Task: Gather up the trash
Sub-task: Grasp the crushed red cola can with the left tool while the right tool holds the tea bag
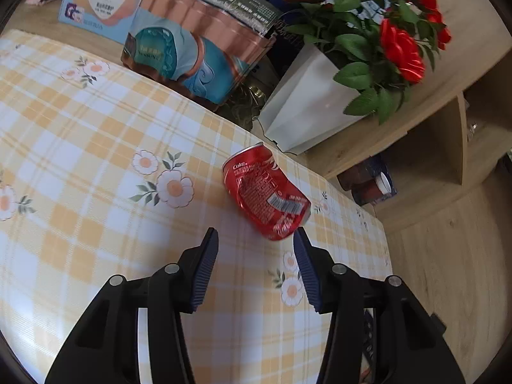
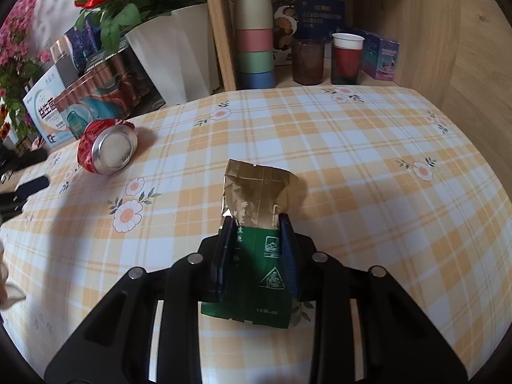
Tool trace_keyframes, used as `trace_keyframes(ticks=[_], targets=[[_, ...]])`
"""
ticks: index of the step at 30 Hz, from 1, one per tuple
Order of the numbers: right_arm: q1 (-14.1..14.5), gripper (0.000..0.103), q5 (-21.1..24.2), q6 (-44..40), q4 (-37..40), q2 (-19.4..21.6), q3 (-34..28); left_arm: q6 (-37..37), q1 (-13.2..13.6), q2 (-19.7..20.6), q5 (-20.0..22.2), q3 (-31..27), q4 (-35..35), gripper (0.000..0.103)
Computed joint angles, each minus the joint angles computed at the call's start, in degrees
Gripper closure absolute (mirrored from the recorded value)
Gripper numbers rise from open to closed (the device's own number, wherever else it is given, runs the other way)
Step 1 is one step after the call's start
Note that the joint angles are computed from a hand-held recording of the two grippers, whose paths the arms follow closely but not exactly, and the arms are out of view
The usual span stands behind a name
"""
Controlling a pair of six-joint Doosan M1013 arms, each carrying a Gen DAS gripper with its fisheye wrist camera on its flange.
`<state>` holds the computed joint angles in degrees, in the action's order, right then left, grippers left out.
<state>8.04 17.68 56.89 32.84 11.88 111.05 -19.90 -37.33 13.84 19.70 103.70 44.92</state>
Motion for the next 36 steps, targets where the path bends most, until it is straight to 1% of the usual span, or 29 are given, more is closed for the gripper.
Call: trace_keyframes(ticks=[2, 3, 6, 8, 10, 12, 13, 14, 15, 17, 19, 20, 22, 25, 26, 27, 28, 29, 30, 32, 33, 35, 36], targets=[[0.63, 0.072, -1.16, -2.83, 1.25, -0.31, 0.45, -1.5, 0.82, 0.99, -1.27, -0.43, -0.32, 0.057], [1.16, 0.072, -1.98, -2.55, -0.17, -0.47, 0.68, -2.22, 1.12, 1.43, -1.5, -0.64, -0.51, 0.057], [1.78, 0.072, -2.9, -5.74, 0.97, -0.79, 1.03, -6.63, 2.24, 2.69, -3.8, -0.86, 0.22, 0.058], [1.63, 0.072, -2.69, -8.78, 3.8, -0.9, 1.14, -12.32, 2.75, 3.35, -5.55, -0.9, 4.11, 0.062], [1.37, 0.072, -2.25, -8.94, 4.56, -0.83, 1.1, -20.05, 3.0, 3.86, -6.77, -0.97, 10.81, 0.064], [1.03, 0.072, -1.39, -5.86, 2.74, -0.48, 0.67, -21.56, 3.13, 4.41, -7.19, -1.5, 11.81, 0.069], [0.9, 0.072, -1.18, -5.74, 2.98, -0.46, 0.66, -20.76, 3.3, 4.84, -7.42, -1.9, 10.51, 0.077], [0.75, 0.072, -0.98, -6.39, 3.89, -0.44, 0.68, -18.59, 3.39, 5.14, -7.41, -2.22, 7.79, 0.087], [0.64, 0.072, -0.94, -7.55, 5.17, -0.48, 0.77, -17.67, 3.31, 5.38, -7.0, -2.5, 6.52, 0.091], [0.79, 0.072, -1.16, -7.11, 4.67, -0.51, 0.81, -20.69, 2.99, 5.32, -6.46, -2.55, 9.48, 0.093], [0.96, 0.072, -1.48, -6.68, 4.03, -0.55, 0.87, -23.57, 2.47, 4.91, -6.18, -2.35, 14.44, 0.096], [0.9, 0.072, -1.62, -7.49, 4.89, -0.61, 0.95, -21.82, 2.0, 4.49, -5.38, -2.37, 14.68, 0.097], [0.62, 0.072, -1.49, -9.45, 7.19, -0.66, 1.06, -16.46, 1.22, 3.39, -3.83, -2.25, 11.94, 0.099], [0.53, 0.072, -1.97, -9.95, 8.15, -0.81, 1.27, -10.74, 0.0, 0.93, -2.08, -1.21, 10.14, 0.099], [0.56, 0.072, -2.64, -12.14, 10.08, -1.09, 1.64, -6.47, -0.39, 0.17, -1.13, -1.09, 7.48, 0.099], [0.78, 0.072, -2.99, -11.7, 9.02, -1.29, 1.88, -3.18, -0.83, -0.73, -0.04, -0.8, 5.73, 0.099], [0.96, 0.072, -2.92, -11.6, 7.99, -1.47, 2.08, -0.22, -1.59, -1.99, 1.92, -0.38, 4.5, 0.099], [1.12, 0.072, -2.67, -14.49, 9.42, -1.93, 2.48, 0.98, -2.22, -2.77, 3.45, -0.09, 4.39, 0.099], [1.26, 0.072, -2.58, -18.33, 11.9, -2.64, 2.98, 2.42, -3.23, -3.99, 5.99, 0.34, 4.66, 0.099], [1.29, 0.072, -1.33, -21.16, 14.07, -4.14, 3.71, 3.82, -5.0, -5.81, 9.74, 1.04, 5.75, 0.099], [1.13, 0.072, -0.42, -23.62, 16.74, -5.06, 4.17, 5.02, -6.26, -6.91, 12.37, 1.43, 6.21, 0.099], [1.02, 0.072, 0.82, -26.11, 19.22, -6.74, 4.96, 5.93, -8.26, -8.78, 15.57, 2.44, 7.48, 0.099], [0.88, 0.072, 1.95, -28.78, 21.73, -8.26, 5.79, 6.15, -9.28, -9.66, 16.68, 2.97, 8.0, 0.099]])
